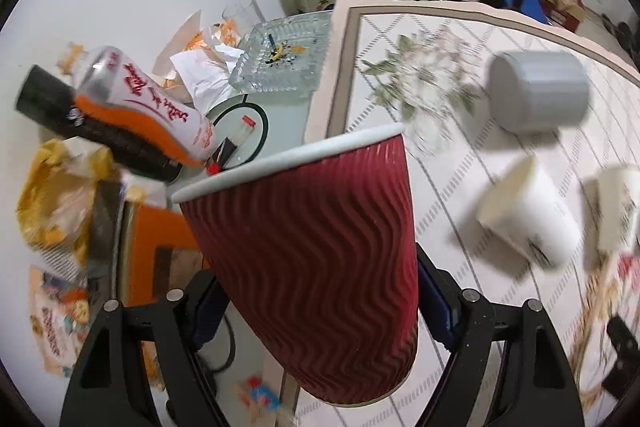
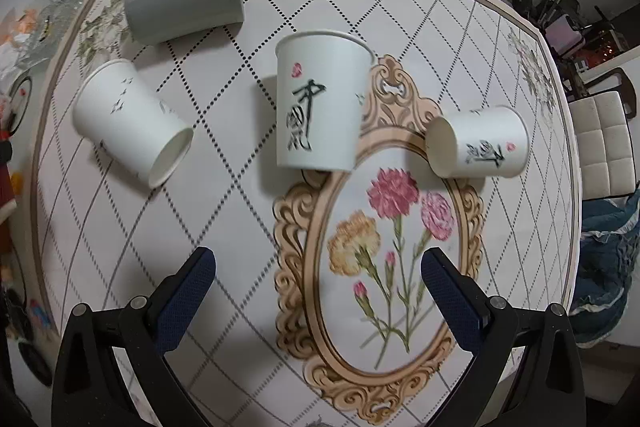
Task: Flip cup upright
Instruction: 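Lift the red cup with the left gripper and rotate it upright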
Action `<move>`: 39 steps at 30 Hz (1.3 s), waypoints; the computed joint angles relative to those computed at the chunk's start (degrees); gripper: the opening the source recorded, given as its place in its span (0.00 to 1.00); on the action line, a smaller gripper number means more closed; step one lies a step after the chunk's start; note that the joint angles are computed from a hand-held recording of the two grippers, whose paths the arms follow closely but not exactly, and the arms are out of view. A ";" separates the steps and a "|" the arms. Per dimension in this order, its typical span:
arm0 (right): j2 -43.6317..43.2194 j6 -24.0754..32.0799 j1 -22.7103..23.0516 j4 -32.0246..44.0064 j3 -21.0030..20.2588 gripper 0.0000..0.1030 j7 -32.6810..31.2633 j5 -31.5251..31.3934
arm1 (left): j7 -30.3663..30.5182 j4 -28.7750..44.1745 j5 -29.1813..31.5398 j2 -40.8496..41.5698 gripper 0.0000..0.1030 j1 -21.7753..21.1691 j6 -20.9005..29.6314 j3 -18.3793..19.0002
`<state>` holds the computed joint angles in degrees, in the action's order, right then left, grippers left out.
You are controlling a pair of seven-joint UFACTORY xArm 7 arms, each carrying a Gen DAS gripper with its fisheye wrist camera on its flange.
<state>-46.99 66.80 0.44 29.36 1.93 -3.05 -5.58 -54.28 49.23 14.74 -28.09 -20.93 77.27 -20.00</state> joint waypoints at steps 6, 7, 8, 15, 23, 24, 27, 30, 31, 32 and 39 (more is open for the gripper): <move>-6.31 4.37 -3.66 -1.21 -5.46 1.00 -6.11 -1.61 | -3.19 6.31 -1.85 2.75 0.77 -3.88 5.60 -4.88; -6.70 4.56 -4.74 -1.34 -6.28 1.00 -7.23 -2.15 | -3.95 7.58 -2.11 3.72 0.77 -4.77 6.16 -5.79; -6.99 4.76 -5.91 -1.43 -7.18 1.00 -8.37 -2.65 | -4.49 8.58 -2.24 4.64 0.77 -5.54 6.48 -6.26; -4.99 2.81 -16.39 -2.42 -13.83 1.00 -15.88 -6.61 | -8.70 16.26 -2.76 16.23 0.77 -12.81 4.28 -9.09; 0.37 -1.28 -26.72 -3.37 -17.18 1.00 -20.29 -9.33 | -7.25 20.86 -4.36 29.17 0.77 -21.22 -2.11 -7.25; 0.81 -1.84 -27.60 -3.61 -17.22 1.00 -20.76 -9.62 | -6.93 20.90 -5.09 30.12 0.77 -21.99 -3.07 -6.66; 2.06 -3.30 -30.05 -4.21 -17.51 1.00 -22.02 -10.33 | -6.35 20.90 -6.84 31.78 0.78 -23.96 -4.89 -4.64; 3.52 -4.35 -31.88 -4.22 -17.79 1.00 -23.20 -10.70 | -6.33 19.73 -9.21 31.88 0.79 -24.83 -7.34 -3.03; 4.00 -4.70 -32.23 -4.22 -17.71 1.00 -23.45 -10.67 | -6.49 18.85 -10.65 31.55 0.79 -24.68 -8.54 -2.52; 4.41 -5.04 -32.55 -4.20 -17.65 1.00 -23.73 -10.71 | -6.39 18.14 -11.88 31.26 0.79 -24.56 -9.63 -2.21; 5.52 -6.16 -33.00 -3.83 -16.56 1.00 -24.20 -9.76 | -5.73 14.20 -17.70 30.12 0.93 -23.23 -13.57 -1.27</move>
